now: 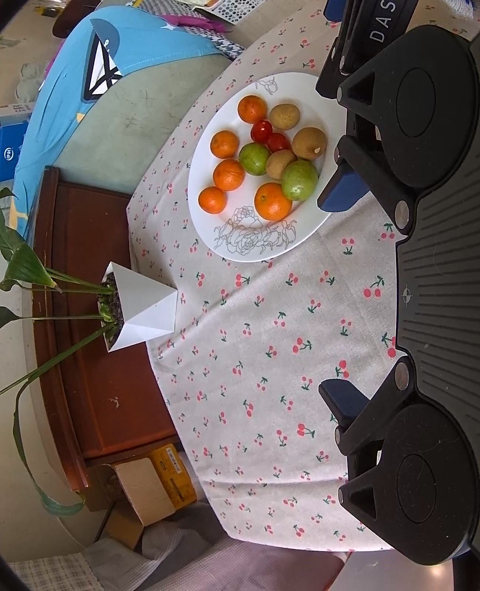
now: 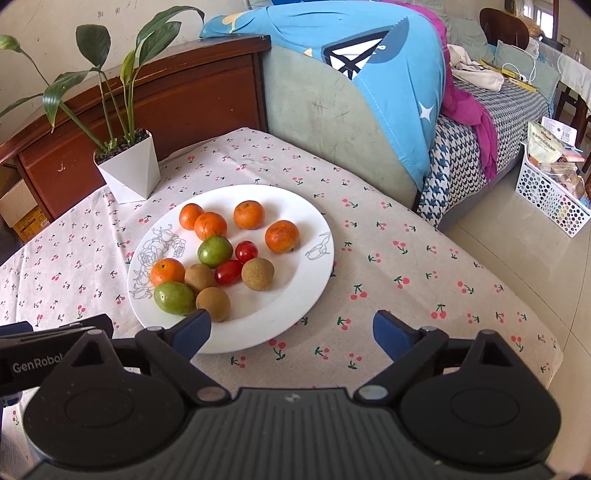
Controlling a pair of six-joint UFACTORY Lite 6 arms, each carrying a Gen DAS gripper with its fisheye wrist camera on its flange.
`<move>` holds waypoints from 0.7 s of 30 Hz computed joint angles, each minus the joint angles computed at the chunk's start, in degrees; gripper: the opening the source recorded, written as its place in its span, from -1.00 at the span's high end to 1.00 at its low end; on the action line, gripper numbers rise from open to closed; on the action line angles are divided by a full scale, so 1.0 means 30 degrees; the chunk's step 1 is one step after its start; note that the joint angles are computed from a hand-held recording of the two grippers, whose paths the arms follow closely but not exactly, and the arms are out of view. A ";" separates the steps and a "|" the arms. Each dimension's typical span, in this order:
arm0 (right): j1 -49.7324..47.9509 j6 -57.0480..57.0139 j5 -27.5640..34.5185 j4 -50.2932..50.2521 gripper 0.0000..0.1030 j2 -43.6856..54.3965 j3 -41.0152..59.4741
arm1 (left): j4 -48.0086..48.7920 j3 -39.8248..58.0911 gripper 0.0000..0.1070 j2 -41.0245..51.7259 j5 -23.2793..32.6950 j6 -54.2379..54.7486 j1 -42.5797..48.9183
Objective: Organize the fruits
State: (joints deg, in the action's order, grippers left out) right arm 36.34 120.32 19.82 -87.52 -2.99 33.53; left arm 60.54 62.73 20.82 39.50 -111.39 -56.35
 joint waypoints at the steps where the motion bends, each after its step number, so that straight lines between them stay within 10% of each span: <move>1: 0.0071 0.0040 0.0065 -0.0071 -0.83 0.0099 0.0040 | 0.0017 0.0061 -0.84 0.0052 0.0017 0.0035 -0.0012; 21: 0.0475 0.0756 0.0684 -0.0491 -0.84 0.0656 0.0382 | -0.0206 0.0607 -0.84 0.0592 0.0408 0.0672 0.0160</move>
State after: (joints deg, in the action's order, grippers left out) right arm 37.77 122.59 21.87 -89.00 -1.02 34.67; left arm 59.92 64.55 22.60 40.73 -109.37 -55.87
